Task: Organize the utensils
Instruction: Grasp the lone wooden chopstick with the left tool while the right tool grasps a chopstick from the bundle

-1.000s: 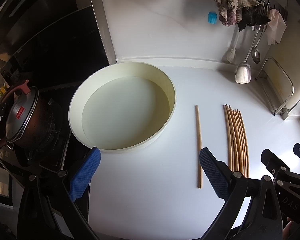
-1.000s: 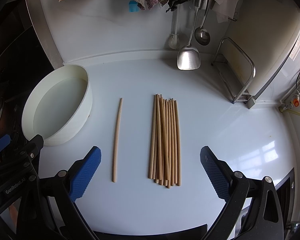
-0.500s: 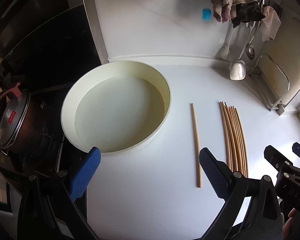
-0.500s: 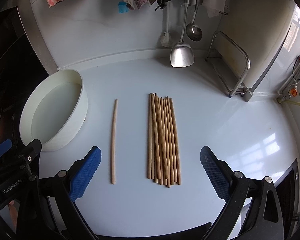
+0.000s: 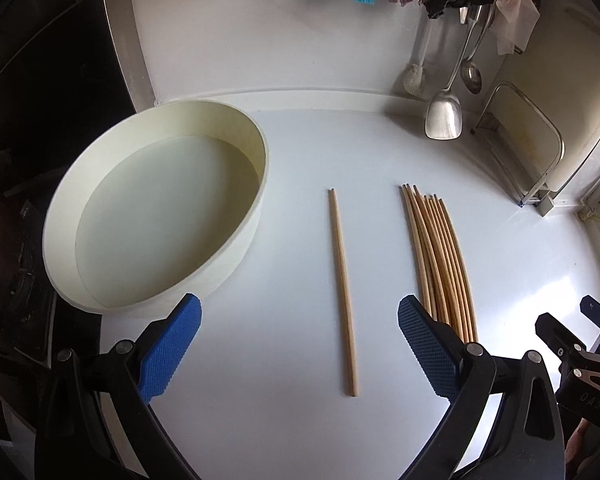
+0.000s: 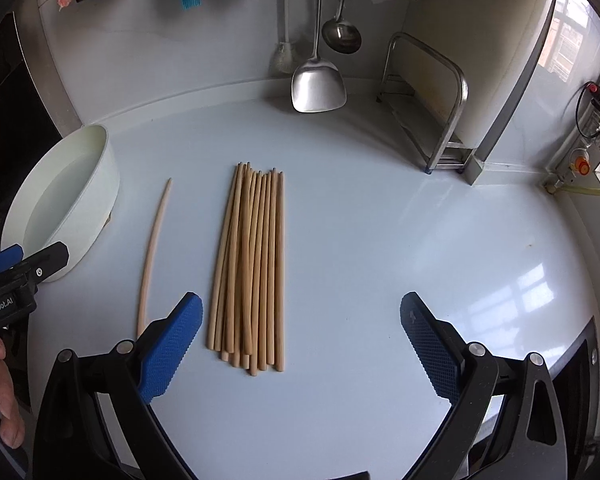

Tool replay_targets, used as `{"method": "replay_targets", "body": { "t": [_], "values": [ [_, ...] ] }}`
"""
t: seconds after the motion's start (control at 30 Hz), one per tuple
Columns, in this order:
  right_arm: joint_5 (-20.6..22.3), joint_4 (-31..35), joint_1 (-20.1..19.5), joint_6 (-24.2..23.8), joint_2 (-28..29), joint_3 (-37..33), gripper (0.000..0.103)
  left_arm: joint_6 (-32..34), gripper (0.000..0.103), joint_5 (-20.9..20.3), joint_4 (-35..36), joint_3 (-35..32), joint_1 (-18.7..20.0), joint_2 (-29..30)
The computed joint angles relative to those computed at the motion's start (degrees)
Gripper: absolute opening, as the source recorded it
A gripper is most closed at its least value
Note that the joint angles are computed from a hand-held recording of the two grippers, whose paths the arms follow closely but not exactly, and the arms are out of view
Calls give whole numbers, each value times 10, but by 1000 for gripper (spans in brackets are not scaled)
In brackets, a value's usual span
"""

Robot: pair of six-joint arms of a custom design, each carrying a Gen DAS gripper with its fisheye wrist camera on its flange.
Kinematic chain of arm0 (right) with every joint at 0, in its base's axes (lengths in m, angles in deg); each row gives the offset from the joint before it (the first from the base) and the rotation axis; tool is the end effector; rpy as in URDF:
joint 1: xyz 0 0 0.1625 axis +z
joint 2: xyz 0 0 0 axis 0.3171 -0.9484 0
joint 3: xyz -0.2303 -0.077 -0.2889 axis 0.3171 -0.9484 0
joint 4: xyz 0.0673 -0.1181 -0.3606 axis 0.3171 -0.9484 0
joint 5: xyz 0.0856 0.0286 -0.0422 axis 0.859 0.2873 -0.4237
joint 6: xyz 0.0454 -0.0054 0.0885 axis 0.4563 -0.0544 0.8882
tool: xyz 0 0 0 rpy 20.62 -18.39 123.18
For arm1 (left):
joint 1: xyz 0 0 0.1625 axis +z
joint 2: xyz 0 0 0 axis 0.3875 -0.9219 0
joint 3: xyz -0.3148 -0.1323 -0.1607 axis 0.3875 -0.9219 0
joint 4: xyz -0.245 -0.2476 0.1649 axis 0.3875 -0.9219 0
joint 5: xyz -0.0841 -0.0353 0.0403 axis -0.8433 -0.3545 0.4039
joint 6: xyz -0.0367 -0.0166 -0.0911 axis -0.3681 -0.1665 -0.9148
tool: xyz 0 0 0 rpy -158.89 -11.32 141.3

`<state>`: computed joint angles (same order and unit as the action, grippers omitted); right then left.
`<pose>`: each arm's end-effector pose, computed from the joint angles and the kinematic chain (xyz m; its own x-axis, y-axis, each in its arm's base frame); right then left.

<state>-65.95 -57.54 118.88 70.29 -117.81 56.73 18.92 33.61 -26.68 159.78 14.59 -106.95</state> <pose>0.3967 -0.2944 0.2092 -0.5922 0.5573 0.5820 0.0458 0.7444 -0.6661 -0.2635 -0.4396 0.2929 -0.6332 0.5355 -0.5589 0.6808 0.7289 -0.0729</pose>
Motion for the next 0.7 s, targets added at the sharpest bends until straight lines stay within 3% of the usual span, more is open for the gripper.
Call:
{"method": "replay_targets", "body": {
  "t": [0.1,0.3,0.33,0.43,0.53,0.7],
  "values": [
    [-14,-143,-19,-91,-43,89,95,-21,97,11,-19,22,0,9],
    [-43,-371,-52,-224,-80,202,95,-53,97,43,-47,61,-6,23],
    [-47,-388,-55,-233,-80,208,95,-50,97,46,-54,65,-7,27],
    [-50,-357,-72,-205,-75,202,95,-21,97,54,-96,77,-3,36],
    [-63,-389,-88,-211,-64,219,95,1,97,41,-134,81,16,49],
    [-63,-419,-116,-209,-45,228,95,18,97,47,-140,77,32,69]
  ]
}}
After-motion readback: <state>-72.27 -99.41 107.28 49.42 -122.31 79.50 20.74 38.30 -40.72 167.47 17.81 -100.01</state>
